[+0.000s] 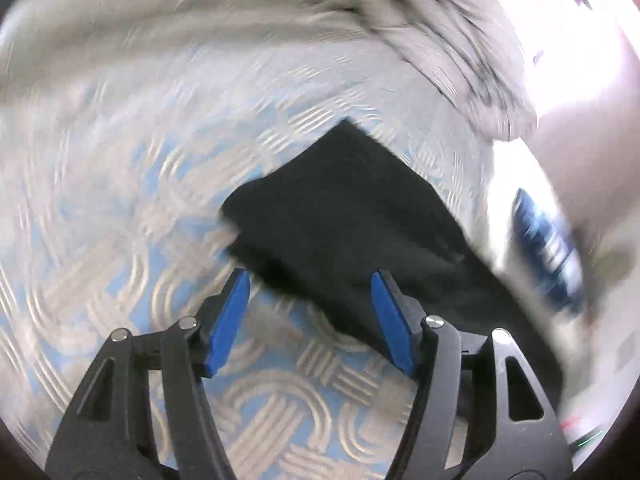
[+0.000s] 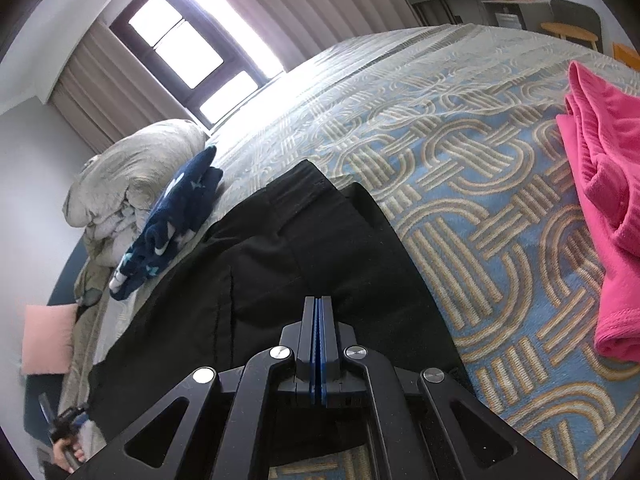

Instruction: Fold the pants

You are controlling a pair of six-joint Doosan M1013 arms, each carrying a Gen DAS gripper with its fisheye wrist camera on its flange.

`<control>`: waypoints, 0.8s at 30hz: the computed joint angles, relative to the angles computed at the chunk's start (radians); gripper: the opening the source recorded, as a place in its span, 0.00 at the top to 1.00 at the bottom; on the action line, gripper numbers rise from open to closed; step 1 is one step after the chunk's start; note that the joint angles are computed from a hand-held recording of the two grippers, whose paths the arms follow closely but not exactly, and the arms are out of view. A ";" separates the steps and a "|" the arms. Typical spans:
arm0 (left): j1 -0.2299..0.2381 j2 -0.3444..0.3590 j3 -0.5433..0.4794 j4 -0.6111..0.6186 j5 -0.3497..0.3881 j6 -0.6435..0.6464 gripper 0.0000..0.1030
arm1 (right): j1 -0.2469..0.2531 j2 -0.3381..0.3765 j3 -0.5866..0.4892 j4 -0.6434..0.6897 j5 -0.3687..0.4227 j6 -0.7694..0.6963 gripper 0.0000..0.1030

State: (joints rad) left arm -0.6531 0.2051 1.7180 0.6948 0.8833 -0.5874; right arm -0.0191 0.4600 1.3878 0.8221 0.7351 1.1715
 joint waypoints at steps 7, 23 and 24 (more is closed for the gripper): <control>0.017 -0.042 0.098 0.096 -0.286 -0.288 0.37 | -0.010 0.002 0.008 0.058 0.011 -0.027 1.00; 0.087 -0.012 0.067 0.023 -0.325 -0.156 0.42 | -0.010 0.000 0.013 0.053 0.005 -0.028 1.00; 0.090 -0.017 0.075 0.027 -0.338 -0.133 0.42 | -0.006 -0.001 0.012 0.033 0.001 -0.016 1.00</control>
